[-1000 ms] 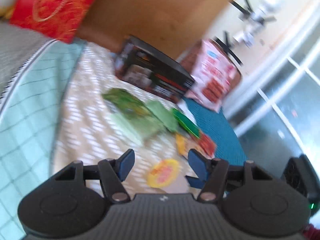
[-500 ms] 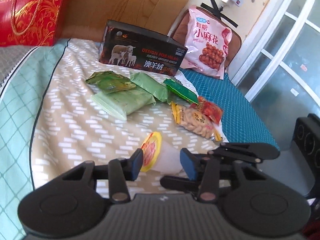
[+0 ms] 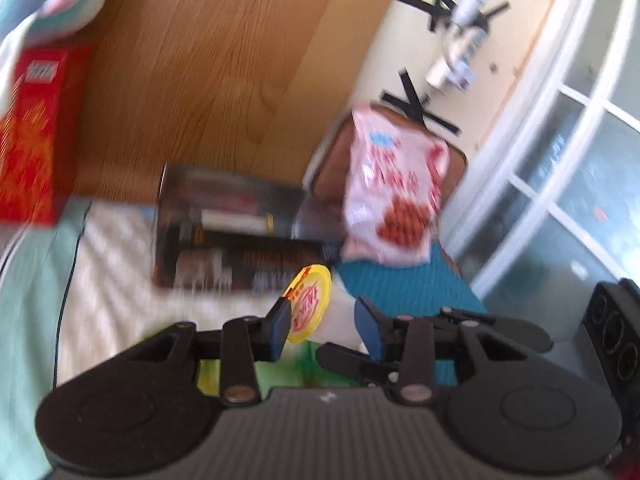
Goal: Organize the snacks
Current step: 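Carry the white cup into the black tin box and release, then grasp the light green packet with the left gripper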
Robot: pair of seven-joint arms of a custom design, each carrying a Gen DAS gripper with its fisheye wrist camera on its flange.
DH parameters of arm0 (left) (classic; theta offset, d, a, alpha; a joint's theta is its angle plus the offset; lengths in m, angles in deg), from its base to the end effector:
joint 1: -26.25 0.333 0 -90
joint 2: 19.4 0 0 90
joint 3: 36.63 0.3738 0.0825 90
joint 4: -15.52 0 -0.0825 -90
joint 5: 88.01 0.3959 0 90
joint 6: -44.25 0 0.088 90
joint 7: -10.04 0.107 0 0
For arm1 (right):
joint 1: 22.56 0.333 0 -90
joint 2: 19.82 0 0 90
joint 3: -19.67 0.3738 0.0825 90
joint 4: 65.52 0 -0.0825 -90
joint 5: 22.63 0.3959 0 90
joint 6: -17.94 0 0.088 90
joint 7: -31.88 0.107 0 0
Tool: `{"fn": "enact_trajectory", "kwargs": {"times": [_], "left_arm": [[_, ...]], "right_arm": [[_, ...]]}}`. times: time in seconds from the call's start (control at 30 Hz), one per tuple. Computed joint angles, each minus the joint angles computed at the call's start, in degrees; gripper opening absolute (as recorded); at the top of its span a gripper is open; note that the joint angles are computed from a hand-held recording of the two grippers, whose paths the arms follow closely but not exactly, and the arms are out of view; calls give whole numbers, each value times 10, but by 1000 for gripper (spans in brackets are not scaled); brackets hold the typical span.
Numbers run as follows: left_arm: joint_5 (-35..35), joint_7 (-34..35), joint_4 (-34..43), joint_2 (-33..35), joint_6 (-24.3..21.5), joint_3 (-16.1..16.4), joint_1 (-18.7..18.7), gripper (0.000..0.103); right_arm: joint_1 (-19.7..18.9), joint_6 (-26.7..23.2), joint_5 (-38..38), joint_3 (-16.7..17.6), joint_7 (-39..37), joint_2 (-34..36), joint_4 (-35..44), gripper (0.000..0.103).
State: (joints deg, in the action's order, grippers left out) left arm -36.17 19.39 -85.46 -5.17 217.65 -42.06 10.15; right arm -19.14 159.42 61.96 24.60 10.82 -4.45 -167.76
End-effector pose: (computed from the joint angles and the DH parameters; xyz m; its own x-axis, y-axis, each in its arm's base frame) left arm 0.6231 -0.3011 0.5755 -0.0293 -0.9141 0.4045 -0.5447 -0.3247 -0.7732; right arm 0.6842 0.0923 0.4977 0.8042 -0.5869 0.0935 -0.1675 -0.3748 -0.9118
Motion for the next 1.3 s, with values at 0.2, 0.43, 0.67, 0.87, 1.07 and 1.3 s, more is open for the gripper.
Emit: {"fn": "enact_trajectory", "kwargs": {"times": [0.2, 0.43, 0.67, 0.87, 1.07, 1.3], "left_arm": [[-111, 122, 158, 115, -51, -30, 37, 36], [-208, 225, 236, 182, -80, -42, 39, 37], [-117, 97, 46, 62, 41, 52, -11, 41], [-192, 161, -18, 41, -3, -51, 64, 43], [-256, 220, -1, 67, -33, -80, 72, 38], [-190, 123, -21, 44, -31, -6, -2, 28]], "right_arm": [[22, 43, -120, 7, 183, 119, 184, 34], [22, 95, -199, 24, 293, 182, 263, 35], [-79, -63, -122, 67, 199, 85, 127, 35], [-76, -189, -176, 7, 254, 38, 39, 35], [-16, 14, -97, 7, 57, -1, -57, 45], [20, 129, 41, 21, -150, 15, -57, 30]]}}
